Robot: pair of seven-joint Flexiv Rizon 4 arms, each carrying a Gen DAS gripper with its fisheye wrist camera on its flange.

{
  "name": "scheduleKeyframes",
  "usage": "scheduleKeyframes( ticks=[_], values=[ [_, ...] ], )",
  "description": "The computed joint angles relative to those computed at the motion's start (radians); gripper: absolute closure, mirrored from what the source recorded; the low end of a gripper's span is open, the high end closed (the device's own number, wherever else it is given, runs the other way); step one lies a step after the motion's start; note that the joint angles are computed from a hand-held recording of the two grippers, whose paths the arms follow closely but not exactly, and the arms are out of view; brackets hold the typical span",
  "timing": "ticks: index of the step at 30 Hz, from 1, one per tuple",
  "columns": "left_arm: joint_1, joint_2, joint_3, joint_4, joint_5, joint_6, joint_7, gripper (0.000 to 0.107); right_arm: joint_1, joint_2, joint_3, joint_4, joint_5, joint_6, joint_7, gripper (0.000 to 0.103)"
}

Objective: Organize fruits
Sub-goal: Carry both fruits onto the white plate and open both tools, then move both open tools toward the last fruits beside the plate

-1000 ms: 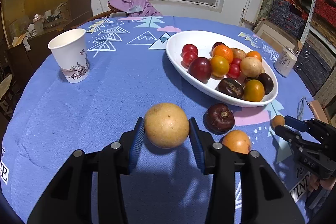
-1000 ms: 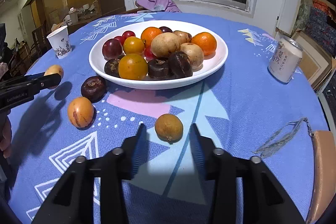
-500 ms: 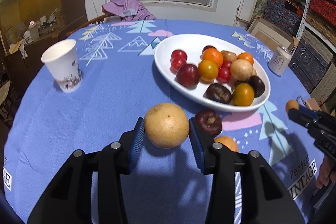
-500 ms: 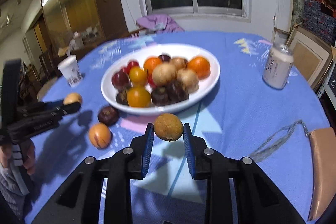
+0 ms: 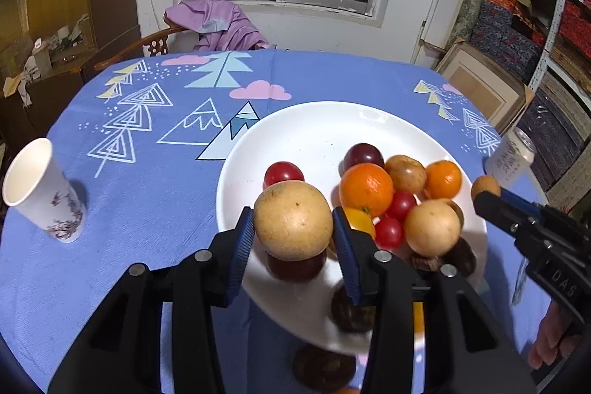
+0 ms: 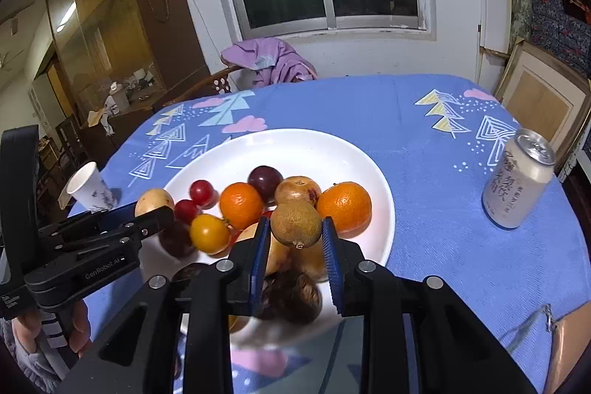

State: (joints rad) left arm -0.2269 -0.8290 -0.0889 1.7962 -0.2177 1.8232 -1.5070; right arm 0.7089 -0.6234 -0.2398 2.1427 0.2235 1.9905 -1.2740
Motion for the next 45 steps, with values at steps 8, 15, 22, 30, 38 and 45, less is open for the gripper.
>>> scheduleKeyframes(
  ticks=[8,15,22,30,38,45],
  values=[
    [0.021,-0.036,-0.019,-0.038,0.009,0.031,-0.002,0.042,-0.101,-0.050,0.081,-0.054,-0.043,0.022,0.046,0.058],
    [0.033,0.029,-0.020,0.075,0.031,0.093,-0.024,0.041,-0.072,0.011,0.084,0.021,-0.006,0.072,0.025,0.056],
    [-0.039,0.103,0.064,0.281,0.004,0.258,-0.048,0.036,-0.038,0.078,0.149,0.154,0.098,0.203,-0.031,0.048],
    [-0.182,0.114,0.142,0.448,-0.160,0.492,0.017,0.030,0.039,0.061,0.225,0.240,0.190,0.281,-0.108,0.048],
    [-0.131,0.128,0.086,0.515,-0.206,0.604,0.049,0.025,0.274,0.038,0.108,0.201,0.286,0.159,-0.244,0.048],
    [-0.097,0.132,0.065,0.518,-0.182,0.603,0.039,0.024,0.339,0.019,0.052,0.172,0.266,0.082,-0.207,0.048]
  ],
)
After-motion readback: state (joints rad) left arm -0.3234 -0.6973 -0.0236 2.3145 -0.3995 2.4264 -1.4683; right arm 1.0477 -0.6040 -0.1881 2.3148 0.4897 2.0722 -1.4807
